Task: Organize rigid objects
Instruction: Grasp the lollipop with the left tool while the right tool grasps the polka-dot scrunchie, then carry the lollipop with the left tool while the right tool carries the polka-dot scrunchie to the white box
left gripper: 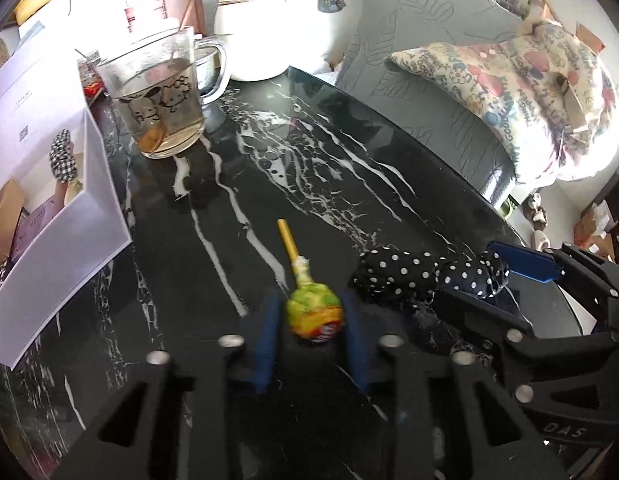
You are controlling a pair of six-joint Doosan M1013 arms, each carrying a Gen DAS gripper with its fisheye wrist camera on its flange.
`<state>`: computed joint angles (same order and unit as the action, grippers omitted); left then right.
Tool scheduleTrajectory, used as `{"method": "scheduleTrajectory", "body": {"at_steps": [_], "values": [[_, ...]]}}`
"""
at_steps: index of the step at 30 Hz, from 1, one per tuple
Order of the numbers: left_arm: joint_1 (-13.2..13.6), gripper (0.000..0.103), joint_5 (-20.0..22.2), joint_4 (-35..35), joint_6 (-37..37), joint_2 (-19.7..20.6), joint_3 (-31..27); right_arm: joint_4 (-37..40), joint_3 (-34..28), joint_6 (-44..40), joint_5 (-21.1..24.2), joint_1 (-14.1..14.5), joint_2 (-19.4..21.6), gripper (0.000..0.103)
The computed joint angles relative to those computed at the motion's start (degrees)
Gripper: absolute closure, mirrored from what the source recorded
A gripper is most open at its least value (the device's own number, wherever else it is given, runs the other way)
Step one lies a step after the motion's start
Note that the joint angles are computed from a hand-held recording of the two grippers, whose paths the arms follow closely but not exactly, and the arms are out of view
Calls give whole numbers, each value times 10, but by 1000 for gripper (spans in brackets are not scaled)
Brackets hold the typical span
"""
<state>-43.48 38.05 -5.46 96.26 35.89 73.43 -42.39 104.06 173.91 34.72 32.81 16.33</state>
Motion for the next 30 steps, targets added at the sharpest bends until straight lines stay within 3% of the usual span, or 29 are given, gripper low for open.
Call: {"method": "scheduleTrajectory", "body": {"at_steps": [10,15,17,19,30], "values": [[20,78,-7,18,-102,-25,38,66,-42,-182,37,-2,26,34],[30,78,-19,27,-128,-37,57,58,-42,-178,44,8,27,35],[32,78,-25,24,-122,-42,64,47,-42,-159,51,14,27,50],[33,78,-35,25,-116,-48,73,38,-43,-146,61,20,27,81],[40,78,-89,2,-79,-89,127,-21,-51,-57,86,69,24,85]]}}
